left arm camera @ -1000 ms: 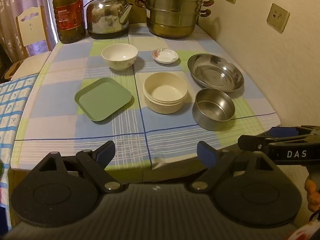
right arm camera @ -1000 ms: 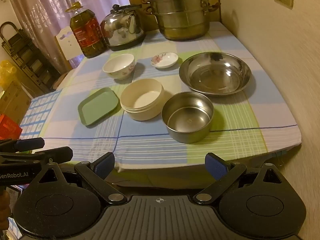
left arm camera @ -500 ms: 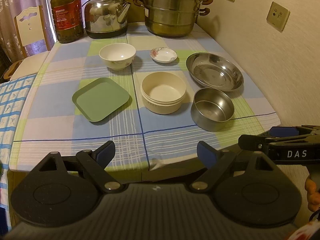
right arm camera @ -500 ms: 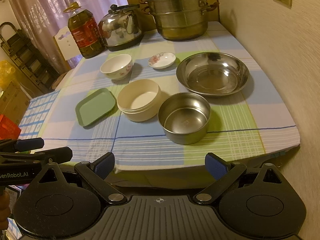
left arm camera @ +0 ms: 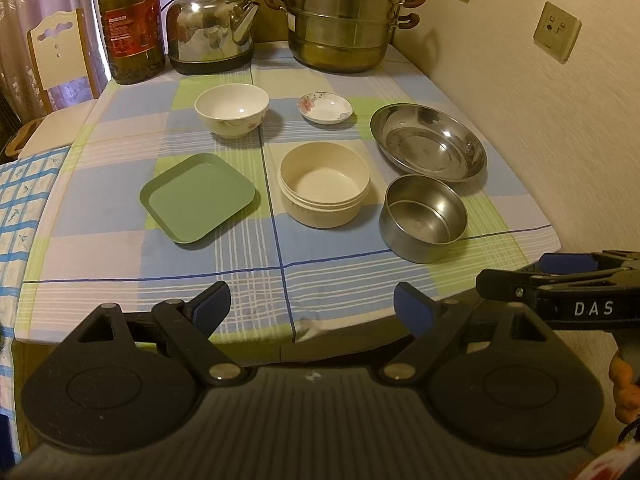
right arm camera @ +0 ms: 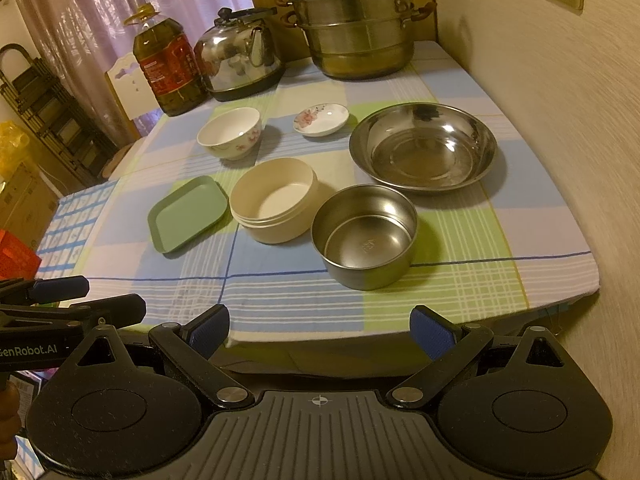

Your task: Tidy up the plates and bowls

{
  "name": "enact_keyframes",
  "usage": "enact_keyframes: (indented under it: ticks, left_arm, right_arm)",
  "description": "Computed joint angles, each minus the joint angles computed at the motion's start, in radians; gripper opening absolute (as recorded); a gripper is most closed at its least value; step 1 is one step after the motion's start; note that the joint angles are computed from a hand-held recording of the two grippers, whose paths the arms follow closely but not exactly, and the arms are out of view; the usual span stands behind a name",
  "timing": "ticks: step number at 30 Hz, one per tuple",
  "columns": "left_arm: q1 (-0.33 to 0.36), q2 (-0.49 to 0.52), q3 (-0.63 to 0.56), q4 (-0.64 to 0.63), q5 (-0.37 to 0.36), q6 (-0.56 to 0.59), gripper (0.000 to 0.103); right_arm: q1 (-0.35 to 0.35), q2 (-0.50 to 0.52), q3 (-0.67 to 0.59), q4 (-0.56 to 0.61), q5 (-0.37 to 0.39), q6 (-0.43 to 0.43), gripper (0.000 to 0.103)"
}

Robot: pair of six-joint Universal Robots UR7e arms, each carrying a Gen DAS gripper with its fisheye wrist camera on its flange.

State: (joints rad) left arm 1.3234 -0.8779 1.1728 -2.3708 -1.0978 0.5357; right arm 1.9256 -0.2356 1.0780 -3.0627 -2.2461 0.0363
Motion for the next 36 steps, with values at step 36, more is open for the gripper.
enact_keyframes:
  ticks: [36]
  left_arm:
    - [-0.007,0.001,-0.005,0.022,0.005,-0.016,0.088]
  right_arm:
    - [-0.005,-0.004,-0.004,0.013,0.000,0.000,0.097]
